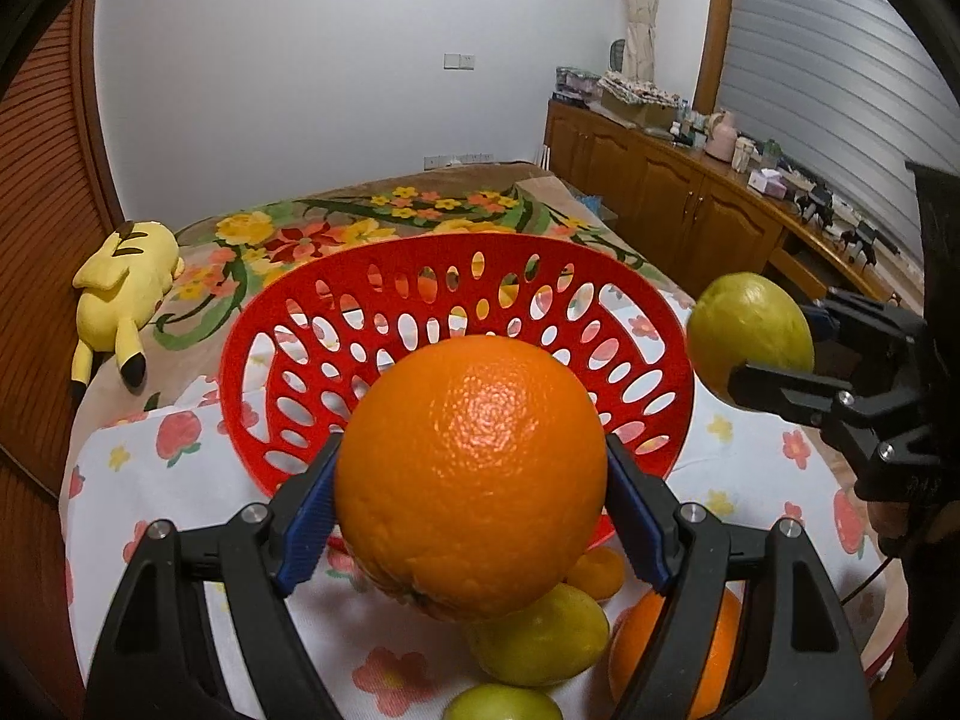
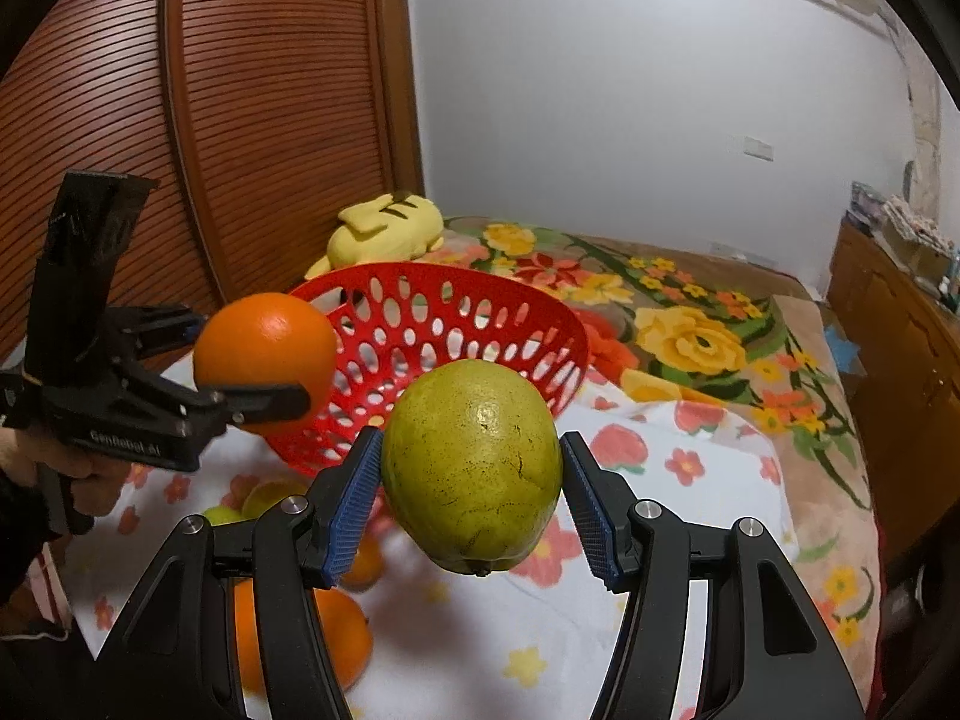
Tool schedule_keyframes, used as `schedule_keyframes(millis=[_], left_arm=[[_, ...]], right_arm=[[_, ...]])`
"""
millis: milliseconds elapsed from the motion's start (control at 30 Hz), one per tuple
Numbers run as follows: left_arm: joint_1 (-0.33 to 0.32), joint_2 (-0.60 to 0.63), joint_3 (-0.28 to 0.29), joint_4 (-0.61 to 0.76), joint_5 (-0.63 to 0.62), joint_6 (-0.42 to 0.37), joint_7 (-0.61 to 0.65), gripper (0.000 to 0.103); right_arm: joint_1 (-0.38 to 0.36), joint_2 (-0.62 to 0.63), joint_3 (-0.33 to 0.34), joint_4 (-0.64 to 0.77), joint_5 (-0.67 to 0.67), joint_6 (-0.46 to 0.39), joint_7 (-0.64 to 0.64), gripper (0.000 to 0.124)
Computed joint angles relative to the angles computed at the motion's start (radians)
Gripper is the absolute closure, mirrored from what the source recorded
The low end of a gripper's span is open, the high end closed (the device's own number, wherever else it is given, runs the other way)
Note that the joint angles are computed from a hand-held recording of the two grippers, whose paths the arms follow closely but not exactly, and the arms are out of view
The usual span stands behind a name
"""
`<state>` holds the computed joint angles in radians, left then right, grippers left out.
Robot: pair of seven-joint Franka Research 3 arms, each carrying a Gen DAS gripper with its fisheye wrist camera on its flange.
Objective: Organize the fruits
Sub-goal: 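Lift the orange with the left tool while the right tool lifts the pear toward the basket, then drop the orange into the basket with the left tool while the right tool holds the pear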
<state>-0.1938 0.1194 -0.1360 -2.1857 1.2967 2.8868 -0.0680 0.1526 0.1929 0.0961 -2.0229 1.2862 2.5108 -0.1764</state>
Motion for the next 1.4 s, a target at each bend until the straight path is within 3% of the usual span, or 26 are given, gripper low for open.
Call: schedule_keyframes(millis=[467, 733, 900, 1400], left_arm=[[-0.005, 0.077, 0.017, 0.04, -0.228, 0.01, 0.215, 0.023], [-0.032, 0.096, 0.036, 0.056, -0.248, -0.005, 0.238, 0.023], [-0.055, 0.055, 0.069, 0.054, -0.09, -0.015, 0.079, 0.016], [0.036, -0.012, 0.03, -0.016, 0.06, -0.003, -0.09, 0.016]], right_arm=[[0.01, 0.09, 0.036, 0.102, -0.09, 0.019, 0.056, 0.063], [-0.003, 0.115, 0.049, 0.136, -0.109, 0.008, 0.089, 0.063], [-0.013, 0.14, 0.051, 0.173, -0.128, -0.019, 0.128, 0.063], [-0.007, 0.167, 0.072, 0.196, -0.203, -0.031, 0.172, 0.063]])
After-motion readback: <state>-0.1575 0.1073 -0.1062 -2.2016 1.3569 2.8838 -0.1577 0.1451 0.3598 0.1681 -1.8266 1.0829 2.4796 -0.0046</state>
